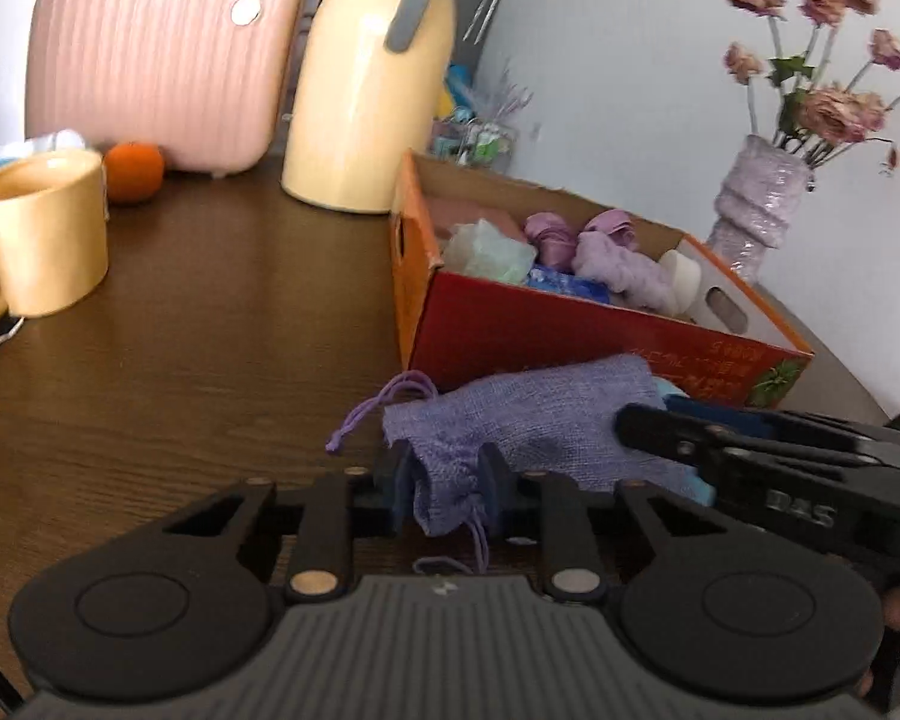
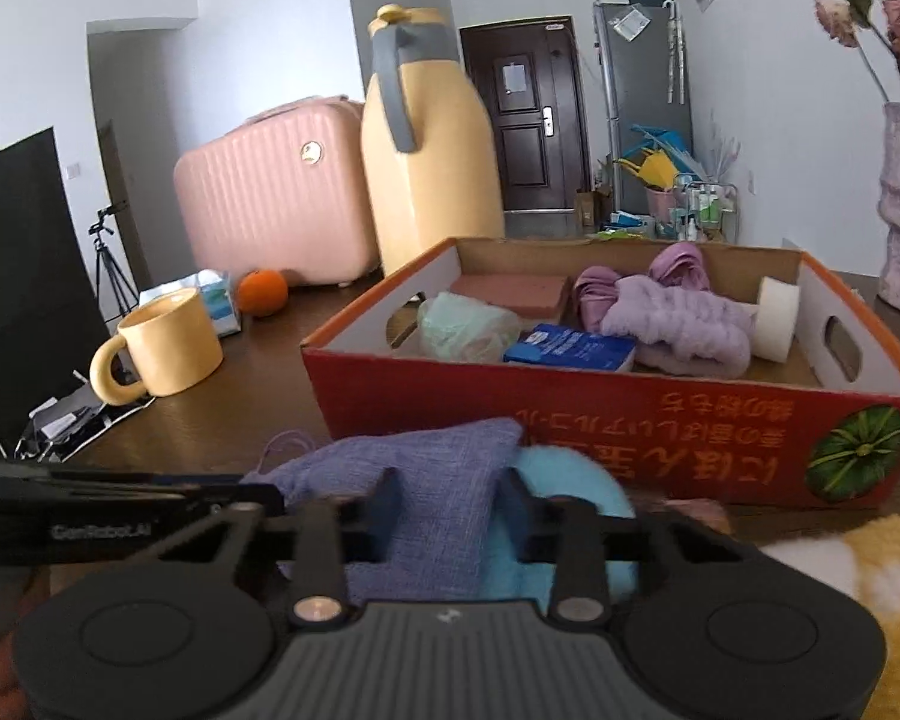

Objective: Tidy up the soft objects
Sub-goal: 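Grasp the purple drawstring pouch with the left tool while the right tool grasps it too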

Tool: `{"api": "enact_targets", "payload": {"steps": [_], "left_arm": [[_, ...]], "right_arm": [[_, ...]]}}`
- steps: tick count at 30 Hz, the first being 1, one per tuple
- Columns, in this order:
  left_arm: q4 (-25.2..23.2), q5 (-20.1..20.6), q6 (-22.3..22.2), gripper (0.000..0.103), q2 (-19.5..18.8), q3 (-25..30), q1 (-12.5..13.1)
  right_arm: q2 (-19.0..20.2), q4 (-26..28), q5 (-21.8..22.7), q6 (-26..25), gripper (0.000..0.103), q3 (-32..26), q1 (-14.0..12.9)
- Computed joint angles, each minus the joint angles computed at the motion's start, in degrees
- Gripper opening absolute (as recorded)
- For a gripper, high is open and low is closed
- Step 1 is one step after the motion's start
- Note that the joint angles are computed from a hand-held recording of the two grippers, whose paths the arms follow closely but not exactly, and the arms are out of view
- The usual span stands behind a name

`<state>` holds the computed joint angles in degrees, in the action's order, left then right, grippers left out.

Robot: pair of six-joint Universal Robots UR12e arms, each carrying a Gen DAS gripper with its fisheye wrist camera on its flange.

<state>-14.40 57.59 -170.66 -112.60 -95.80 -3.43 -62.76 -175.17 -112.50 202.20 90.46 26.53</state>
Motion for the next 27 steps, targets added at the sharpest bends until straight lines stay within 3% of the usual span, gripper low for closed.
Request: {"api": "enact_targets", "payload": {"steps": [2, 4, 7, 12, 15, 19, 23, 27], "left_arm": [[1.6, -0.2, -0.3, 0.015, 0.0, -0.2, 0.2], [1.7, -0.8, -1.3, 0.012, 0.1, -0.2, 0.5], [2.2, -0.5, -1.3, 0.011, 0.3, -0.4, 0.5], [5.9, -0.6, -1.0, 0.009, 0.4, -1.2, 0.6], [9.2, -1.0, -3.2, 0.007, 0.8, -2.0, 1.0], [11.4, -4.0, -5.2, 0.007, 4.1, -5.6, 2.4], [12.8, -5.7, -3.8, 0.007, 8.5, -10.9, 3.3], [12.3, -9.2, -0.9, 0.007, 12.4, -15.6, 3.6]], "right_arm": [[0.4, -0.9, -1.3, -1.5, 0.012, 0.0, 0.4], [0.2, -2.3, -0.2, -0.5, 0.009, 0.6, 0.3], [-0.2, -4.1, 2.5, 1.8, 0.008, 1.8, -0.3], [0.3, -6.8, 1.0, -1.0, 0.007, 1.8, 0.3], [0.4, -9.4, 1.4, -2.6, 0.007, 2.0, 0.5], [-0.6, -13.1, -2.9, -6.2, 0.006, 2.6, 2.8], [-3.7, -14.7, -5.1, -5.0, 0.006, 6.5, 5.5], [-6.7, -12.3, -7.4, -1.1, 0.006, 10.7, 7.7]]}}
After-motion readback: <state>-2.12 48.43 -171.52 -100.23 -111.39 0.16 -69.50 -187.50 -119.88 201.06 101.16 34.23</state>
